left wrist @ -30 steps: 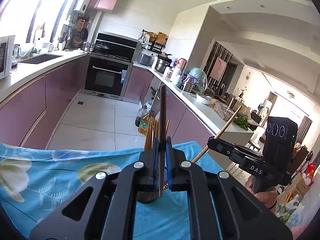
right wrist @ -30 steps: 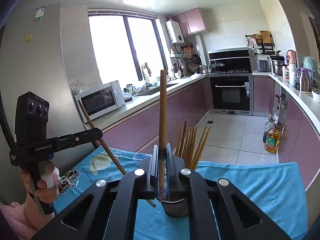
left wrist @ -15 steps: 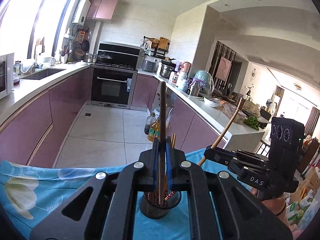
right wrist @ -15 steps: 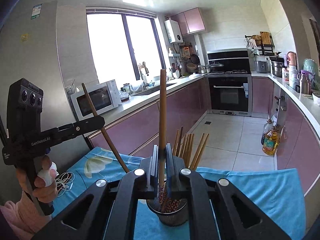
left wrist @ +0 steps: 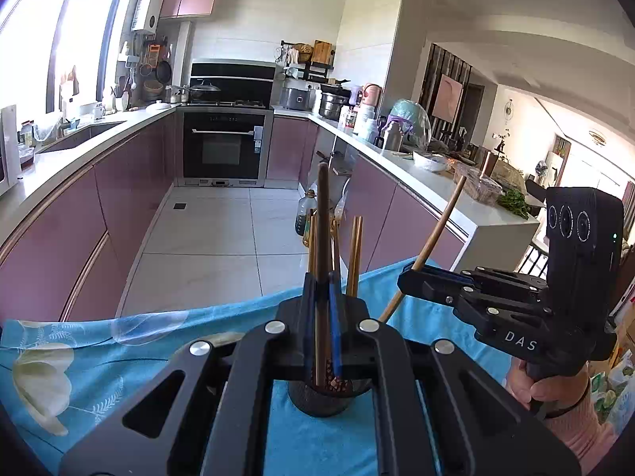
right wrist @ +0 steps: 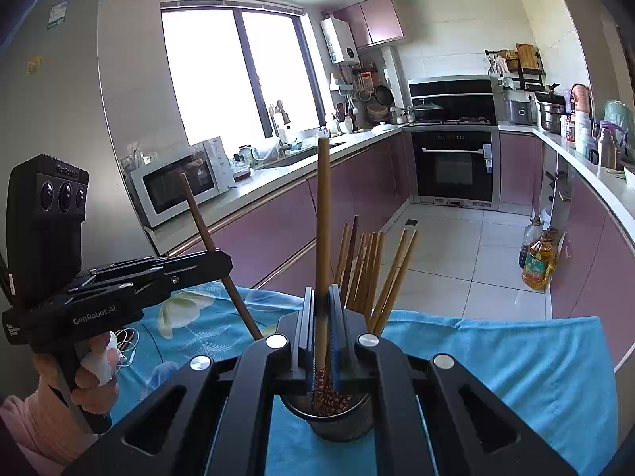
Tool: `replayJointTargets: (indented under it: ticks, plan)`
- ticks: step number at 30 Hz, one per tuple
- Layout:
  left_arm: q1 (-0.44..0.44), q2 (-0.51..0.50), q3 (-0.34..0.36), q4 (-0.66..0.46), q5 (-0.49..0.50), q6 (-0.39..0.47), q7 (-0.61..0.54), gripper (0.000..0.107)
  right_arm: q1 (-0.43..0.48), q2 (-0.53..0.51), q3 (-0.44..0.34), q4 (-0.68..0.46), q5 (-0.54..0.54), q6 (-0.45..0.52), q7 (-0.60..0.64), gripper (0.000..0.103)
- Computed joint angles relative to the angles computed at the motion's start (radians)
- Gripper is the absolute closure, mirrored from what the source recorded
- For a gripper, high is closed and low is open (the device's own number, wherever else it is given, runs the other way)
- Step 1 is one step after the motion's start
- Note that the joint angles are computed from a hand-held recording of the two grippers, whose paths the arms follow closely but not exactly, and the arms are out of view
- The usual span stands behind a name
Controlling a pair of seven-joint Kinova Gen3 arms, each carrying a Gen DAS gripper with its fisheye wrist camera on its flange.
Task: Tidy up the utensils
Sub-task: 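Lower both held chopsticks into the black mesh cup with both grippers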
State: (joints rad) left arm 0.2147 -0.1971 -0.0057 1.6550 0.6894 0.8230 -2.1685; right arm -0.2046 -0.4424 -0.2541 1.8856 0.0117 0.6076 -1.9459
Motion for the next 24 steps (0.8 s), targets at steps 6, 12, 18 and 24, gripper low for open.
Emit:
replayJointTargets:
  ticks: [6,12,18,24]
  plan:
    - [-0.001,0.019,0.021,-0.004,-0.037,-0.007,0.02,0.1,-0.004,0.018,-0.001,0.003,-0.002,0.005,-0.006,0.097]
    - [-0.006,0.033,0.021,-0.005,-0.041,0.001,0.011,0.1,-0.018,0.036,0.011,0.008,-0.01,0.008,-0.007,0.097]
    - [-0.009,0.052,0.04,-0.021,-0.063,-0.001,0.026,0.1,-0.029,0.056,0.019,0.003,-0.013,0.014,-0.005,0.097]
    - [-0.01,0.068,0.054,-0.032,-0.079,-0.013,0.046,0.1,-0.031,0.073,0.021,-0.004,-0.008,0.023,-0.005,0.097]
